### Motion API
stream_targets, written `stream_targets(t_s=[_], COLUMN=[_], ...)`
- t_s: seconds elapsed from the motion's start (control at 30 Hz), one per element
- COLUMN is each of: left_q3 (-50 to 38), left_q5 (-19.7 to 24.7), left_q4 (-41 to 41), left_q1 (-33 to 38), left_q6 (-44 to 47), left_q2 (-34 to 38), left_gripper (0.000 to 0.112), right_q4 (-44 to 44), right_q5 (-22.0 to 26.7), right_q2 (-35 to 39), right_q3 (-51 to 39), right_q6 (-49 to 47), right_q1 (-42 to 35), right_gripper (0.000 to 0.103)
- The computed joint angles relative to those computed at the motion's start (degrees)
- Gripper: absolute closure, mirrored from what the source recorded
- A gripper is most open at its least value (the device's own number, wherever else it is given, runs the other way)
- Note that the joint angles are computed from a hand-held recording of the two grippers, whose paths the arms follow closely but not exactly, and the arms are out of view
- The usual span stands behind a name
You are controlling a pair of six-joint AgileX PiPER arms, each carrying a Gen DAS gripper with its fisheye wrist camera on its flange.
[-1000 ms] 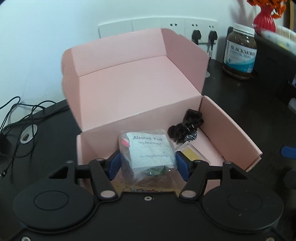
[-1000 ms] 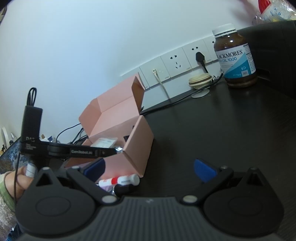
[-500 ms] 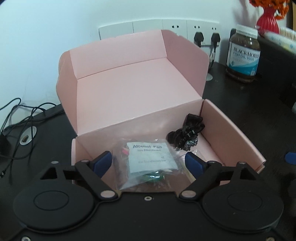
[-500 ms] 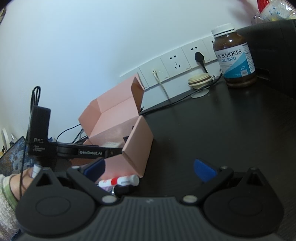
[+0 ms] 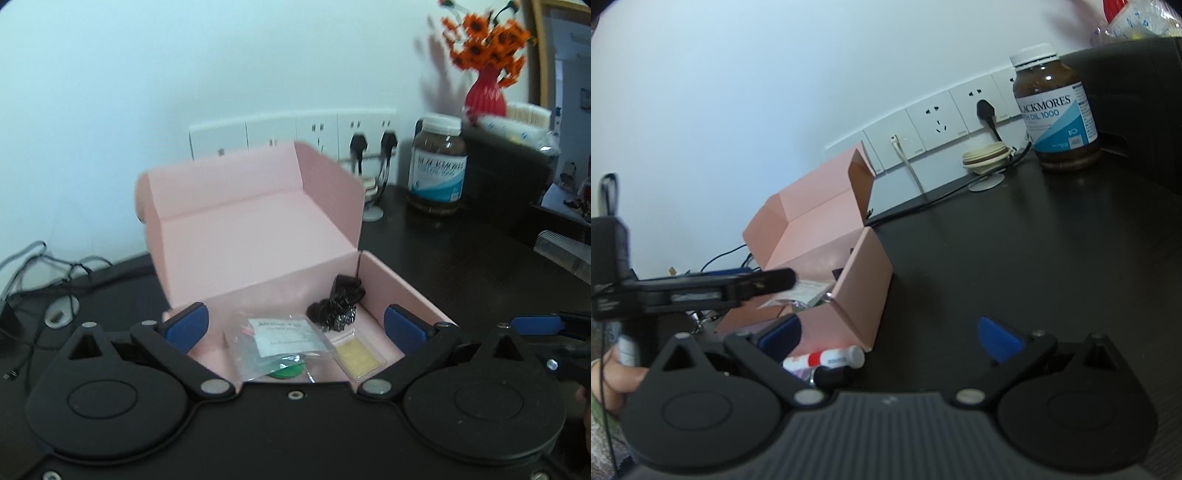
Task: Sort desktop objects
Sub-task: 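Open the left tool to drop the alcohol pad packet in the box, then withdraw the left tool from the box while the right tool approaches the red-capped tube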
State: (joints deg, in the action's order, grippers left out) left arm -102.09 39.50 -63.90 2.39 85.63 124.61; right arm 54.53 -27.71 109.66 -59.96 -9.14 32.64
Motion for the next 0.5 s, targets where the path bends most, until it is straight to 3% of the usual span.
stream_targets(t_s=[0.2, 0.5], left_q3=[9.1, 12.1], left_q5=[5.3, 12.5], left_q4=[-14.8, -23.0], left_q1=[6.7, 13.0], left_q6=[17.5, 27.0], left_q2=[-3.6, -1.8], left_gripper=[0.009, 0.009], right_q4=[6.4, 17.8], right_q5=[1.2, 3.3], right_q2=[0.5, 1.7], right_q3=[-1.9, -5.4], right_q6=[-7.3, -20.4], right_q1=[0.4, 0.6], right_gripper=[0.001, 0.001])
